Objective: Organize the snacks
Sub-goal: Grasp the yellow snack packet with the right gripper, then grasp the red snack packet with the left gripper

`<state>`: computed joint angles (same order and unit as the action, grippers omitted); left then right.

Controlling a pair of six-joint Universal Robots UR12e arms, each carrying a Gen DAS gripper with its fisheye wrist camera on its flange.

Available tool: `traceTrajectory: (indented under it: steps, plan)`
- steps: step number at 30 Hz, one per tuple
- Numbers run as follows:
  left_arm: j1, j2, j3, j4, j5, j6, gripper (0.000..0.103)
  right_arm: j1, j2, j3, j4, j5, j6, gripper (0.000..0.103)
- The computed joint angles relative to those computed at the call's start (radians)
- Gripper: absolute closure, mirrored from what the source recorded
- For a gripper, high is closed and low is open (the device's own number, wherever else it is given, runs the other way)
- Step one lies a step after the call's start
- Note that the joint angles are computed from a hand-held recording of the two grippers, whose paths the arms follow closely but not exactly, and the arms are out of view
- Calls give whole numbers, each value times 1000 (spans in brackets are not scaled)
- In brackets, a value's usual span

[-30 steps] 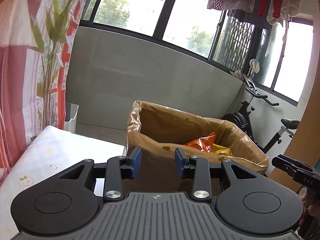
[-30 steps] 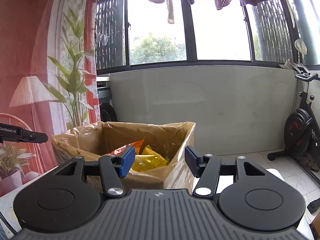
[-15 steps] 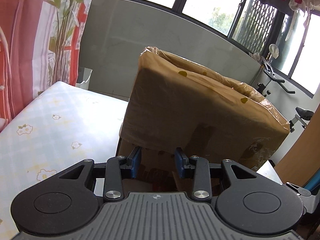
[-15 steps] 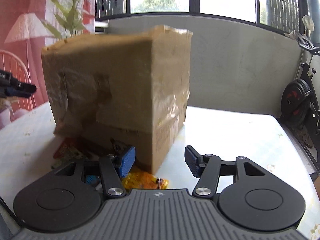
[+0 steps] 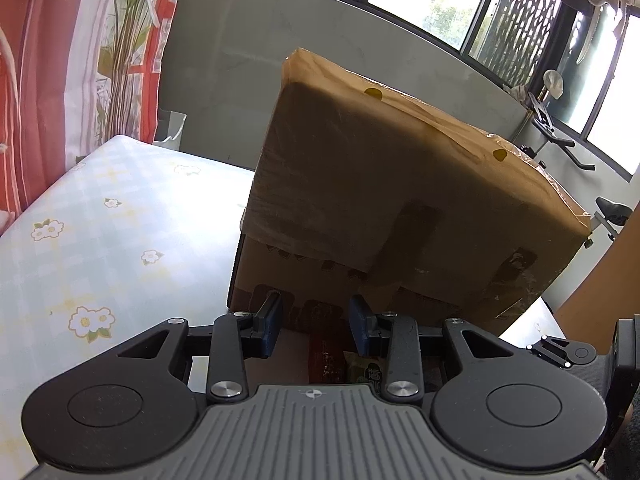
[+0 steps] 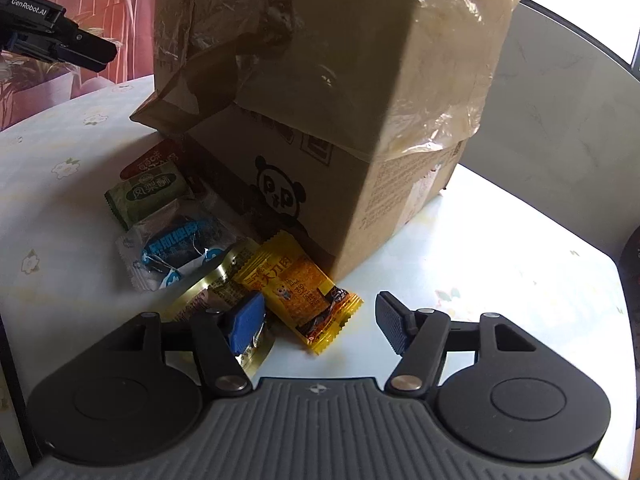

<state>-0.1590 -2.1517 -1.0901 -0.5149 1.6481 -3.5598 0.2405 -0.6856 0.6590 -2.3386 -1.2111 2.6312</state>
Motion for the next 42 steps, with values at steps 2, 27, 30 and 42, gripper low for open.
traceTrajectory:
  steps: [2,27,30,42]
  plan:
    - [0,1,-3,-5,-4,0,64,-1,15,-29,27,23,3,38]
    - [3,-5,-6,-27,-32,-4,65,14,-53,45,76,27,258,46]
    - [2,-4,-10,-26,-28,-7,65,20,-53,59,27,21,297,46]
    - [-1,1,-18,-40,-19,-2,64,69,-33,78,-98,-124,304,64]
